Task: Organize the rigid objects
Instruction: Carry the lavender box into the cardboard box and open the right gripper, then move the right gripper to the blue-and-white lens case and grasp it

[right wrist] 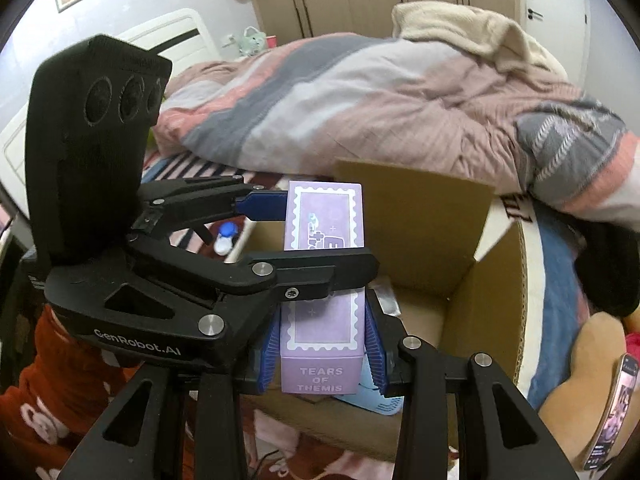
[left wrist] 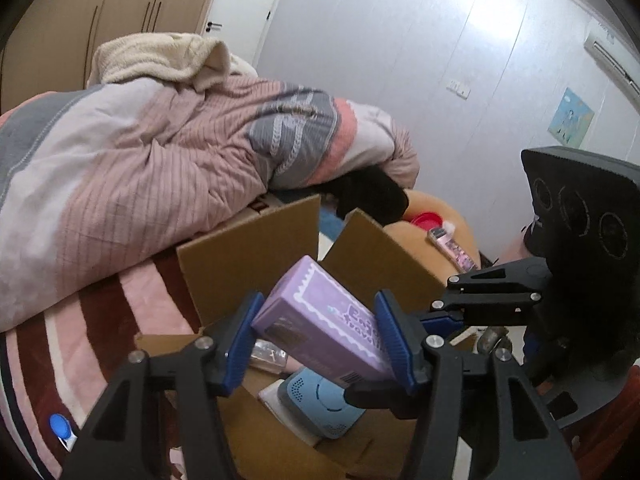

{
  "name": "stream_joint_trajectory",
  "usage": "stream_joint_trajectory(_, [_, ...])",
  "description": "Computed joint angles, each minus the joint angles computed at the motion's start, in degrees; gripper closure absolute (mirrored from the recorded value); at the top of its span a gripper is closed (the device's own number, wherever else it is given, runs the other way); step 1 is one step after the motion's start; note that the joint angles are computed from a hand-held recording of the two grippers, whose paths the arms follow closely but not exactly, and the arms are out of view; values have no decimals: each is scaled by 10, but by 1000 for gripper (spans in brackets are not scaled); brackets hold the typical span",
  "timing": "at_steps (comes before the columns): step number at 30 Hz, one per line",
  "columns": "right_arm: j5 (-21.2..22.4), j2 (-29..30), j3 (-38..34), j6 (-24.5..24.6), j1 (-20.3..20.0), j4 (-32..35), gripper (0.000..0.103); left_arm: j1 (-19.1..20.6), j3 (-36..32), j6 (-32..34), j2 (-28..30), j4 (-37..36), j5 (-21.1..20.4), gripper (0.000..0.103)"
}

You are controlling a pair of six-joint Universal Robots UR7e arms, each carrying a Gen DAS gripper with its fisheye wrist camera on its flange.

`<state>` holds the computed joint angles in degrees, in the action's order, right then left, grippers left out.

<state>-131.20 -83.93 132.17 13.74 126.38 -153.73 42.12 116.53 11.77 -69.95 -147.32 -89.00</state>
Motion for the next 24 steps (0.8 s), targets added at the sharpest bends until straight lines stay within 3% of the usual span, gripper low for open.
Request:
stream_joint_trajectory(2, [2,4,3,-9,-9,-12,70,0,-2,-3,5,2,9,48])
stream_joint_trajectory(3, [-3,8,2,-7,-12,-11,69,-1,-3,-3,4,2,16,44])
stream_joint_trajectory(4, [-3,7,1,-1,-18,1,67,-2,-3,-3,2,4,22,33])
stream_joint_trajectory(6, [21,7,-2,10,-38,23,50,-6,3,1,-10,-5,45,21])
stream_joint_trajectory(7, [20,11,1,10,-44,17,45,-8,6,7,-17,-7,53,21])
stream_joint_trajectory(13, [12,20,3,9,-42,-3,45,1,15,19,-71,0,102,20])
stream_joint_trajectory(18, [-14,59,-24,2,-3,-16,45,23,24,21,-117,7,125,20])
stream_joint_trajectory(24, [12,149,-68,-53,40,-76,45,66,34,30,-179,17,149,20])
